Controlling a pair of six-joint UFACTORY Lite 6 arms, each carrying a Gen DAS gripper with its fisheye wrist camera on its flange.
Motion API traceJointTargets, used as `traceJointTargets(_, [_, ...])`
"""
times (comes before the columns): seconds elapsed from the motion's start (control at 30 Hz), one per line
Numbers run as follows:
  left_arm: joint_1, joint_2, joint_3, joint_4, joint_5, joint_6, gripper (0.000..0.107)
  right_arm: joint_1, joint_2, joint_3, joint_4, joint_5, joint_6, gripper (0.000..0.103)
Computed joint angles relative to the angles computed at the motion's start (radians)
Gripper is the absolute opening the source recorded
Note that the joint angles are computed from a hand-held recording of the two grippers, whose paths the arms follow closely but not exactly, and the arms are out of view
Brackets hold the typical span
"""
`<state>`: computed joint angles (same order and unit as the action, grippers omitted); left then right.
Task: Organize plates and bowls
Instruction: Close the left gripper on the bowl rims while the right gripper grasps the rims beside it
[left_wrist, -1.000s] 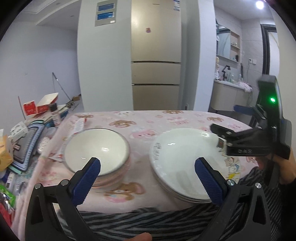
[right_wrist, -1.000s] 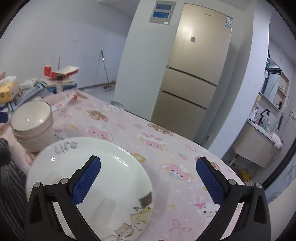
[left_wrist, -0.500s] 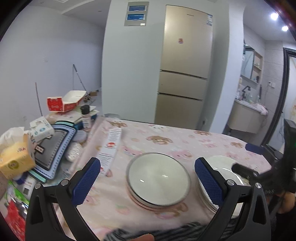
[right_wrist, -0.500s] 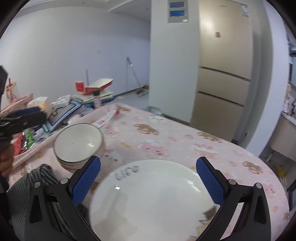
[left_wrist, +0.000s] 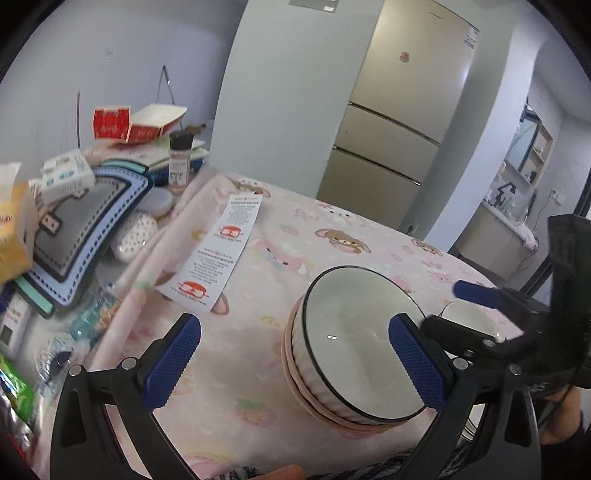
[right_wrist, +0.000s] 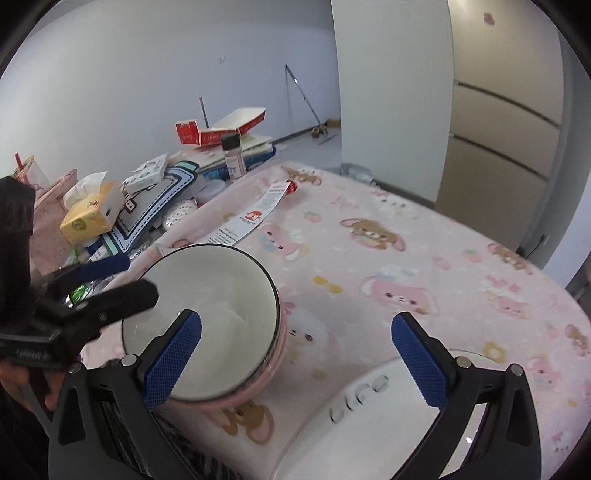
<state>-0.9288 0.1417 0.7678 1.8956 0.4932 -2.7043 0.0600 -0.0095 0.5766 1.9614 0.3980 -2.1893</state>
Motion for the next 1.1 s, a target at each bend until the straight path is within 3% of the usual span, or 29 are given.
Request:
traceJointTargets(0.13, [-0.004, 0.064, 0.054, -0.118, 0.009, 0.132, 0.103, 0.019, 0.121, 0.079, -0.018, 0.003, 0.025, 0.095])
traceJointTargets(0.23, [0.016, 0.097, 0.072, -0.083, -0.045, 0.104, 0.103, 0.021, 0.166, 0.113, -0.062, 0.021, 0.078, 0.091])
traceJointTargets(0.37, [0.01, 0.135, 0.096, -0.131, -0.042, 0.139, 0.103, 0.032, 0.181, 0.121, -0.099, 0.006, 0.11, 0.081])
traceJointTargets(0.47, [0.017, 0.154, 0.104, -0.111, -0.074, 0.129, 0.087, 0.04, 0.237, 0.162, -0.231, 0.002, 0.227, 0.073])
traceJointTargets(0.53, [0.025, 0.17, 0.114, -0.078, -0.112, 0.115, 0.069, 0.051, 0.29, 0.202, -0.356, 0.001, 0.329, 0.064])
traceJointTargets(0.57, [0.022, 0.182, 0.125, -0.085, -0.118, 0.131, 0.064, 0.061, 0.3, 0.204, -0.36, 0.0, 0.328, 0.057])
traceJointTargets(0.63, [0.013, 0.19, 0.127, -0.056, -0.115, 0.111, 0.054, 0.066, 0.294, 0.196, -0.351, 0.012, 0.312, 0.054])
traceJointTargets(0.83, [0.024, 0.185, 0.108, 0.099, -0.138, -0.048, 0.047, 0.055, 0.277, 0.167, -0.321, 0.028, 0.275, 0.05])
traceJointTargets(1.0, [0.066, 0.173, 0.075, 0.393, -0.183, -0.352, 0.045, 0.058, 0.267, 0.153, -0.291, 0.039, 0.241, 0.039])
traceJointTargets(1.1, [0.069, 0.174, 0.072, 0.419, -0.187, -0.378, 0.043, 0.054, 0.265, 0.147, -0.284, 0.053, 0.226, 0.038])
